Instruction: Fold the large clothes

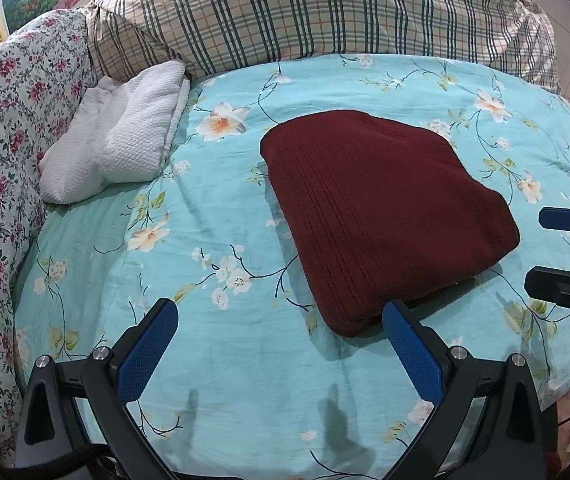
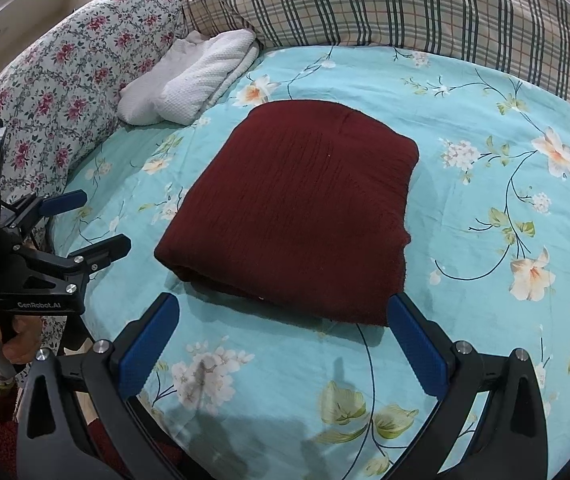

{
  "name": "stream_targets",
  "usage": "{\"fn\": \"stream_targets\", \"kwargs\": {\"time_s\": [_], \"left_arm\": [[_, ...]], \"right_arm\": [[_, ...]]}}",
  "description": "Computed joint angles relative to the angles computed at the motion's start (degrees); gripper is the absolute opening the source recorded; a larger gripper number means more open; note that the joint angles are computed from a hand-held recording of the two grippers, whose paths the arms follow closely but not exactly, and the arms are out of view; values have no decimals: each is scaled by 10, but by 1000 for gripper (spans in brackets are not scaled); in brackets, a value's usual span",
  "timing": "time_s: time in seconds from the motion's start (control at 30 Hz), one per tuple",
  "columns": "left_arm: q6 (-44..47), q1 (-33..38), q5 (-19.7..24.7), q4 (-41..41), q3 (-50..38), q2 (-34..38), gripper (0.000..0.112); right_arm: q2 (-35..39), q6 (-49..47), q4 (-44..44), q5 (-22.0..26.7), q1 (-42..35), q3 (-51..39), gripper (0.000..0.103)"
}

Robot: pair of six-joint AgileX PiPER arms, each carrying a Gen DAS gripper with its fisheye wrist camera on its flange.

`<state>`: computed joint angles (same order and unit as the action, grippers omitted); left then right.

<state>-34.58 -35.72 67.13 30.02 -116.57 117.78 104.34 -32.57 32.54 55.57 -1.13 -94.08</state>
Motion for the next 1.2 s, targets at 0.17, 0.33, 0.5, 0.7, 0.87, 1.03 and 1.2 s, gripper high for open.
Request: {"fn": "stream_targets", "kwargs": {"time_s": [0.17, 0.33, 0.5, 0.7, 0.87, 1.03, 1.2], "left_arm": [[2, 1, 0, -1, -3, 2, 102], [0, 1, 0, 1, -2, 1, 102], [-2, 0, 2, 2, -2, 1, 102], [-5, -2, 2, 4, -1, 0, 102], [-8, -4, 6, 5, -3, -1, 102], [-7, -6, 10, 5, -8, 1, 102], [-2, -4, 8, 3, -11, 2, 102]], "right_arm": [[0, 3, -2, -1, 2, 0, 103], [1, 2, -2, 0, 2, -3, 103], [4, 1, -1, 2, 2, -8, 103], [9, -2, 0, 7, -1, -16, 103], [9, 1, -2, 9, -1, -19, 103], [10, 1, -3, 10, -1, -21, 103], [9, -4, 0, 10, -4, -19, 103]]}}
